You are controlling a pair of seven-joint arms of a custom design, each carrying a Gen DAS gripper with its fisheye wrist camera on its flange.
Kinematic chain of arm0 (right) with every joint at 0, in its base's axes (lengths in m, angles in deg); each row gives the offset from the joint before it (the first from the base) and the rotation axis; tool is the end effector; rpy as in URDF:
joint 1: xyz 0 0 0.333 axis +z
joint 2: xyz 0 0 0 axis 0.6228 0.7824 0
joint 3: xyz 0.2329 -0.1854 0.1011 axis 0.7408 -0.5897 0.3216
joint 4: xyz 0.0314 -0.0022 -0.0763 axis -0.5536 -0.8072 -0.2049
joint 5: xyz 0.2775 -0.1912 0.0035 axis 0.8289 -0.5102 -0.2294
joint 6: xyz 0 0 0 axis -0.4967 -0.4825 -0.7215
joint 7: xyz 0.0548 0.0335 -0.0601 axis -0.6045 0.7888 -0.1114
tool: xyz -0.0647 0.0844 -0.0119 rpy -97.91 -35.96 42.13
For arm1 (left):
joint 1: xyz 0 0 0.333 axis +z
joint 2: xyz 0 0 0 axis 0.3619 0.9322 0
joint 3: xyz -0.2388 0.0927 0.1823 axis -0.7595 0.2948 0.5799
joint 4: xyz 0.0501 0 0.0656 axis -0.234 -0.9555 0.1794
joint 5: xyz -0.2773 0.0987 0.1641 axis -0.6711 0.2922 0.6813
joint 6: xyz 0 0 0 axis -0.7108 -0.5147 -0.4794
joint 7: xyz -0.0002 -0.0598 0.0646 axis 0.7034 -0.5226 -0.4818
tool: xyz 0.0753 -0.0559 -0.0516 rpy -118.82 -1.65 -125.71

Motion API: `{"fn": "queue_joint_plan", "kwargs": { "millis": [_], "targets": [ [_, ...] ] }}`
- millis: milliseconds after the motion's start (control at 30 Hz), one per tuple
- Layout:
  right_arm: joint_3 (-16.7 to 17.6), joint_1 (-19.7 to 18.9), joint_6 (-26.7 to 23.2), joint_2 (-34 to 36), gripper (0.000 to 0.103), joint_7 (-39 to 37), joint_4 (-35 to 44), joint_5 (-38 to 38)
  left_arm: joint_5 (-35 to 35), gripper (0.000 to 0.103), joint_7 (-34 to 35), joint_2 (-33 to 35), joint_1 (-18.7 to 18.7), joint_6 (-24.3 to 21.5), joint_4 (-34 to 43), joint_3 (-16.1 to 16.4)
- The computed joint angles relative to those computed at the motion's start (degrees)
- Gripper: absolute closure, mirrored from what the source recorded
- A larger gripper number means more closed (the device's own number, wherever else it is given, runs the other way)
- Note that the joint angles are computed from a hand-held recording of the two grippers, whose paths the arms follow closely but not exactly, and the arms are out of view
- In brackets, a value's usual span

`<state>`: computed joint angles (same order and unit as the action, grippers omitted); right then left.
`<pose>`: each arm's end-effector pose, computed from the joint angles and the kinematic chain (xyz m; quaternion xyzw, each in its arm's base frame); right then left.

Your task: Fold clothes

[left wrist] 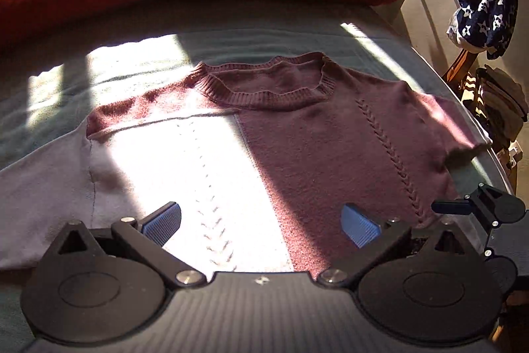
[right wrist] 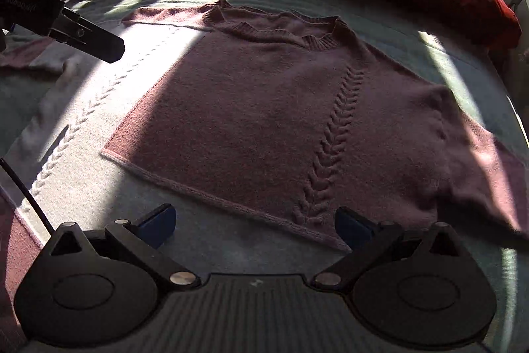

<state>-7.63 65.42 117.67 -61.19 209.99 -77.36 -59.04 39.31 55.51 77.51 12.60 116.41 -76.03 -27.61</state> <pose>0.4965 0.3104 0.4775 -0.7264 0.6349 -0.1736 0.1980 0.6166 -0.2371 0.5288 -0.4555 0.8419 -0.2859 0.0441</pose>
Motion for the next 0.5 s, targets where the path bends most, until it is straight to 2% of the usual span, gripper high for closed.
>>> {"fn": "queue_joint_plan", "kwargs": {
  "millis": [100,200,233,333,400,500],
  "targets": [
    [0.0,-1.1,3.0,-4.5,0.000,3.3,-7.8,3.0,0.5,0.001,-1.0,1.6,-1.3,-1.4,1.7,-0.5],
    [1.4,-1.5,3.8,-9.6,0.000,5.7,-14.3,4.4,2.1,0.001,-2.8,4.0,-3.0,-3.3,4.9,-0.5],
    [2.0,-1.7,2.9,-10.8,0.000,4.4,-15.0,5.9,2.6,0.001,-3.3,4.9,-3.6,-3.8,6.2,-0.5],
    [2.2,-3.0,4.6,-13.3,0.000,2.6,-16.7,9.4,3.8,0.001,-4.9,7.7,-4.9,-4.8,10.1,-0.5],
    [2.1,-5.0,7.5,-13.5,0.000,5.8,-16.4,5.0,5.3,0.001,-7.3,9.4,-6.1,-5.3,12.4,0.2],
    [0.5,-8.6,11.2,-9.5,0.000,11.5,-12.2,-6.4,7.7,0.001,-11.2,11.8,-7.6,-6.2,15.4,1.2]
  ]
}}
